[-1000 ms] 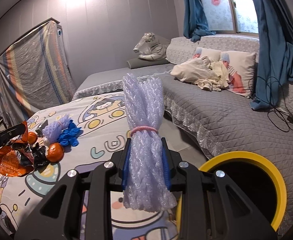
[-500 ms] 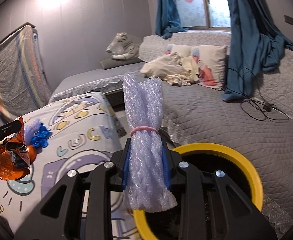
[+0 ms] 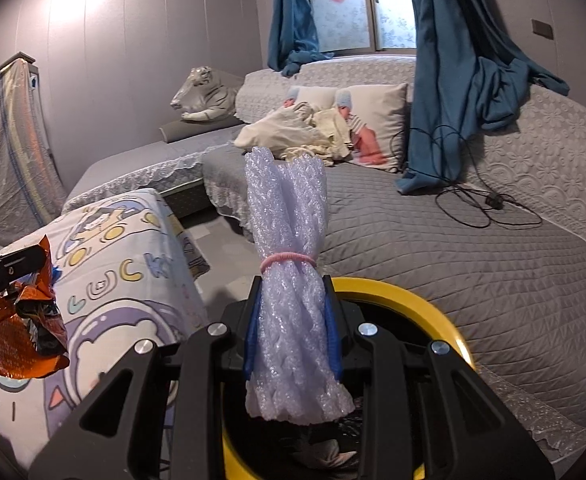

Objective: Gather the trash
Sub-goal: 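Carry the wrapper and foam net over the yellow-rimmed bin, then open both tools to drop the wrapper and foam net into the bin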

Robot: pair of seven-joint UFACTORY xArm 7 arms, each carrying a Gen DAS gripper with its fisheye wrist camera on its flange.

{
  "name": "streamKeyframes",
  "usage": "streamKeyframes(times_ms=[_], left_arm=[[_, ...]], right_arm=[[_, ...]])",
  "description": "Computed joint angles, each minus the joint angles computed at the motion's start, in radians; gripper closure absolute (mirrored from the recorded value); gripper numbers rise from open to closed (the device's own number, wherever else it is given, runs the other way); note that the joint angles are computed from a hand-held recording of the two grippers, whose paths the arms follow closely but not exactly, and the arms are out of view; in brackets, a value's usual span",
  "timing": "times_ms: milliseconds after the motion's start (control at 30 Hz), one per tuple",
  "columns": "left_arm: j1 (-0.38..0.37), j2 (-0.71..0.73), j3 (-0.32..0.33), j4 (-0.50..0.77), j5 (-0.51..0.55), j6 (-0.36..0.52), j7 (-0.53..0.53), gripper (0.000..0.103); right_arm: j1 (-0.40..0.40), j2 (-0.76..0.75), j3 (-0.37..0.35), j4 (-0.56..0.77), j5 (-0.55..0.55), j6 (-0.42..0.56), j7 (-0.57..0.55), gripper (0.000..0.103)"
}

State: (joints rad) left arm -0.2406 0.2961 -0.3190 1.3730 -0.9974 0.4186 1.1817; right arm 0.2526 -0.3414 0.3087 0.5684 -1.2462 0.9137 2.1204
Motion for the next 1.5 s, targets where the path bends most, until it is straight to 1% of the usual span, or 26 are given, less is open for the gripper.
streamKeyframes(times_ms=[433,600,767,1233,1367,1500], left_arm=[[-0.048,0.062,-0.039,0.043,0.089,0.001,-0.045,0.084],[-0.069,0.092,-0.051,0.066,0.147,0.003,-0.084,0.084],[-0.079,0.109,-0.073,0.071,0.181,-0.015,-0.090,0.084],[-0.119,0.183,-0.095,0.116,0.318,-0.009,-0.185,0.084],[-0.114,0.192,-0.117,0.114,0.329,0.001,-0.187,0.084],[-0.117,0.201,-0.123,0.115,0.336,0.018,-0.190,0.084]], right_arm=[[-0.022,-0.046,-0.002,-0.057,0.041,-0.007,-0.001,0.077],[-0.032,-0.054,-0.003,-0.074,0.054,-0.010,0.000,0.077],[-0.045,-0.061,-0.011,-0.091,0.069,-0.030,0.005,0.077],[-0.072,-0.101,-0.003,-0.139,0.112,-0.043,0.008,0.077],[-0.081,-0.097,-0.001,-0.142,0.117,-0.054,0.010,0.077],[-0.088,-0.092,-0.001,-0.145,0.115,-0.066,0.015,0.077]])
